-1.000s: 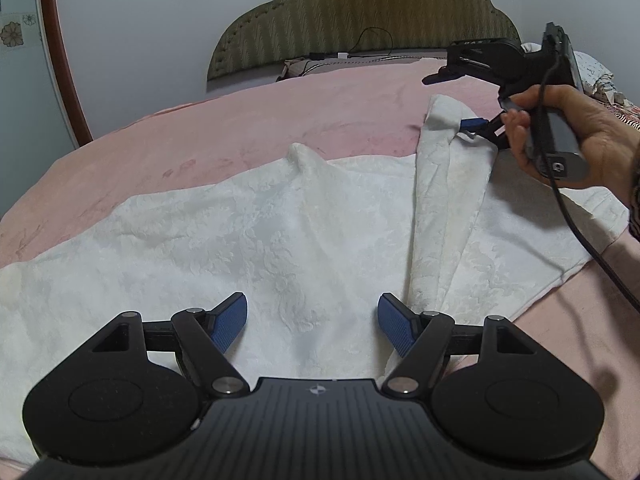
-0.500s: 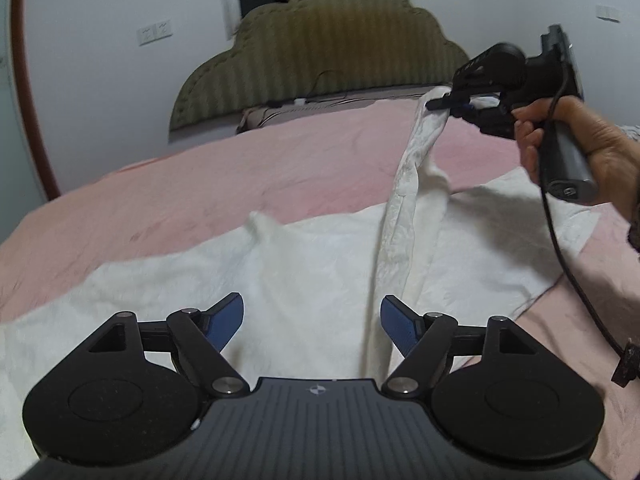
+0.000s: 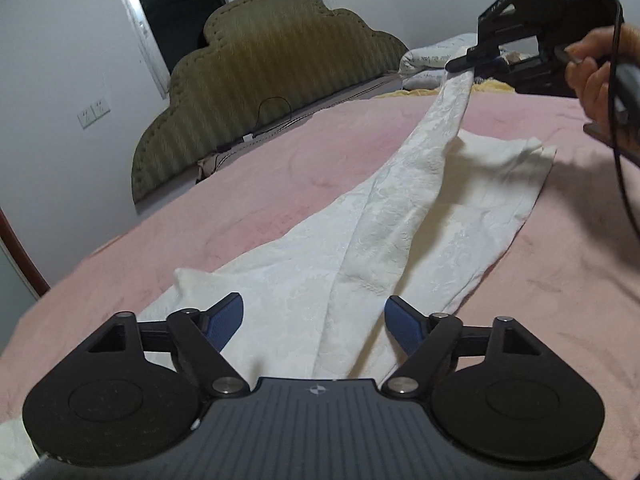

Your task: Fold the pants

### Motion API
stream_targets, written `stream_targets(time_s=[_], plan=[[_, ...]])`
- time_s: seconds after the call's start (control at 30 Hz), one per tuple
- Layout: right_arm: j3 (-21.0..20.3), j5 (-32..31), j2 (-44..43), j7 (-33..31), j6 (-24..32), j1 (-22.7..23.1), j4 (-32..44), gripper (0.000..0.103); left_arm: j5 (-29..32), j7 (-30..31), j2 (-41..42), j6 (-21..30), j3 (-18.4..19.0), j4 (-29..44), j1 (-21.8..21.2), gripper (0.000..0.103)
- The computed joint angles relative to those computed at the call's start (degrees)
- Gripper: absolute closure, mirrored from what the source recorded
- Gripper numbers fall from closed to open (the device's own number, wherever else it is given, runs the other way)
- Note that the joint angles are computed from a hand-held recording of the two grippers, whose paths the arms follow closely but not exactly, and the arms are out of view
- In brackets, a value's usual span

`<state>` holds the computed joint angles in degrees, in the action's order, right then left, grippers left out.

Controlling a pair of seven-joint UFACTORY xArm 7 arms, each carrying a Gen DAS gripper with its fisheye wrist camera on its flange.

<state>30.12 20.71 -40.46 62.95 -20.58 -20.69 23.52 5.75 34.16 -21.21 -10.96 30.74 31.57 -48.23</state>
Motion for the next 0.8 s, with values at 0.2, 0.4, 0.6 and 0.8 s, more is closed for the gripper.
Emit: stream_targets(time_s=[0.2, 0.4, 0.6, 0.8], plan=[[-3.6, 1.5, 1.2, 0.5, -5.7, 4.7, -2.0, 0.098, 4.9, 1.4, 0.9, -4.9, -1.0, -2.7, 1.2, 0.029], [-7.7, 1.6, 3.6, -3.8, -10.6, 10.1, 0.0, 0.098, 9.1, -1.8, 3.6, -7.5, -2.6, -2.2, 2.9, 0.045], [-6.3, 6.5, 2.2, -9.2, -7.6, 9.9, -0.3, 0.098, 12.0, -7.5, -0.5, -0.2, 11.5, -0.1, -10.1, 0.092], [-15.8, 1.6, 8.3, -8.9, -2.2, 15.2, 4.4, 0.098, 3.7, -8.3, -0.1, 5.3, 14.4, 5.3, -14.0, 0.098]])
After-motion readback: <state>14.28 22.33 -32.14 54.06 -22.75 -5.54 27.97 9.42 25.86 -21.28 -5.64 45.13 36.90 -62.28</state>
